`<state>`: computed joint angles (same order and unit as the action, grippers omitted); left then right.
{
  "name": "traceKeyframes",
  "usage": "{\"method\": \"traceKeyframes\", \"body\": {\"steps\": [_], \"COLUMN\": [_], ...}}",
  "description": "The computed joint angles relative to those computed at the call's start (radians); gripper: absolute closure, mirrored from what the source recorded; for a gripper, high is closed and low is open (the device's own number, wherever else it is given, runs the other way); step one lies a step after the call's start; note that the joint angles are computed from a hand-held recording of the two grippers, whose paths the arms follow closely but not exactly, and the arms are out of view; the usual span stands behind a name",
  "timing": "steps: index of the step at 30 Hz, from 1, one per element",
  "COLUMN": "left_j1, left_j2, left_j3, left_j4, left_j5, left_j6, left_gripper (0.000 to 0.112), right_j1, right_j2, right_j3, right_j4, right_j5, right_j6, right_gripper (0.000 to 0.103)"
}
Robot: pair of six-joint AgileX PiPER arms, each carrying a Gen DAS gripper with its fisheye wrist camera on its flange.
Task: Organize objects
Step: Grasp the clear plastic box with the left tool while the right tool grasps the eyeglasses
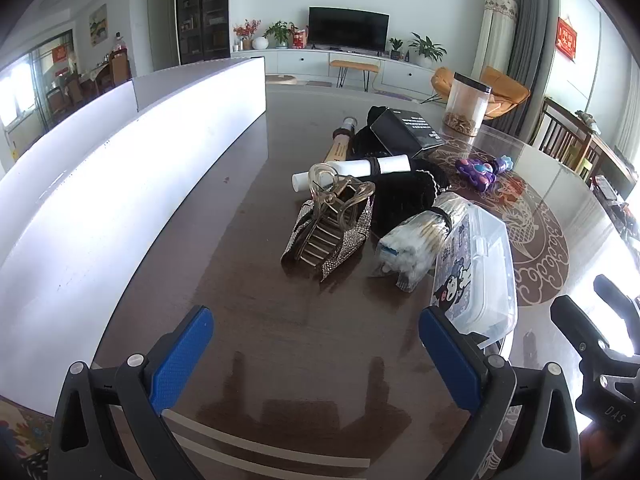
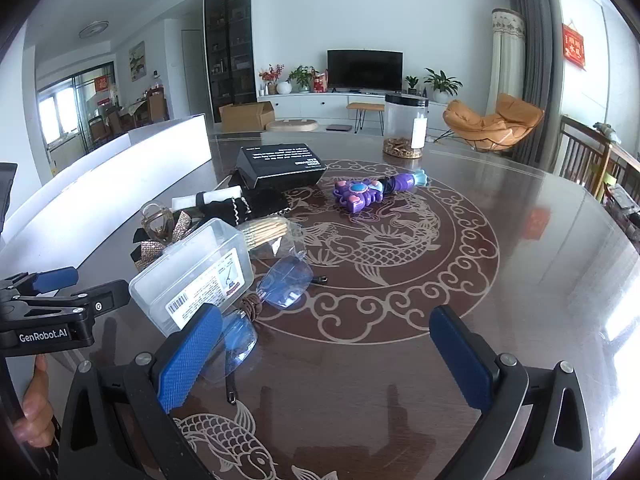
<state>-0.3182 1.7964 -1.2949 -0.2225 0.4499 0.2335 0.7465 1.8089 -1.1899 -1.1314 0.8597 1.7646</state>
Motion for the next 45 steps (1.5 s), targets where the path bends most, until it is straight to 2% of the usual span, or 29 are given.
{"method": "traceKeyframes", "body": {"steps": [11,14,18,20,22,24,29,31,33,34,35,37,39,40,41,45], "left_j1": [0.001,0.007,0.033,0.032,0.025,0.024,0.037,0.043,0.042,0.050,0.056,0.056,0.058,0.058,0.057,0.051], "left_j2": [0.000,0.004,0.028,0.030,0.024,0.017,0.030,0.037,0.038,0.043,0.044,0.034,0.023,0.023,0.023,0.017], "left_j3": [0.003,-0.010,-0.037,-0.034,-0.025,-0.011,-0.027,-0.034,-0.030,-0.040,-0.040,-0.026,-0.013,-0.014,-0.016,-0.026], "left_j4": [0.021,0.033,0.010,0.023,0.052,0.067,0.071,0.059,0.097,0.061,0.023,0.003,-0.054,-0.074,-0.100,-0.164], "left_j5": [0.014,0.039,0.092,0.090,0.075,0.064,0.086,0.091,0.084,0.100,0.103,0.090,0.083,0.087,0.095,0.137], "left_j6": [-0.019,-0.030,-0.030,-0.043,-0.061,-0.070,-0.093,-0.093,-0.137,-0.109,-0.073,-0.052,0.016,0.041,0.074,0.161], "left_gripper": [0.009,0.009,0.009,0.009,0.009,0.009,0.009,0.009,0.009,0.009,0.009,0.009,0.009,0.009,0.009,0.009], "right_j1": [-0.001,-0.008,-0.026,-0.037,-0.062,-0.081,-0.135,-0.154,-0.166,-0.165,-0.164,-0.159,-0.146,-0.144,-0.142,-0.154], "right_j2": [0.006,0.005,0.009,0.014,0.015,0.028,0.121,0.177,0.219,0.232,0.234,0.217,0.196,0.186,0.171,0.074], "right_j3": [-0.005,-0.006,-0.013,-0.019,-0.015,-0.033,-0.179,-0.270,-0.336,-0.353,-0.357,-0.327,-0.293,-0.274,-0.252,-0.099], "right_j4": [-0.003,0.007,0.039,0.057,0.087,0.138,0.404,0.520,0.589,0.584,0.570,0.523,0.461,0.445,0.434,0.368], "right_j5": [-0.008,-0.025,-0.075,-0.104,-0.188,-0.232,-0.241,-0.211,-0.175,-0.154,-0.141,-0.140,-0.113,-0.113,-0.109,-0.103], "right_j6": [-0.010,-0.025,-0.075,-0.108,-0.157,-0.220,-0.501,-0.631,-0.705,-0.701,-0.690,-0.631,-0.577,-0.563,-0.553,-0.437], "right_gripper": [0.000,0.000,0.000,0.000,0.000,0.000,0.000,0.000,0.000,0.000,0.002,0.016,0.043,0.047,0.052,0.052]}}
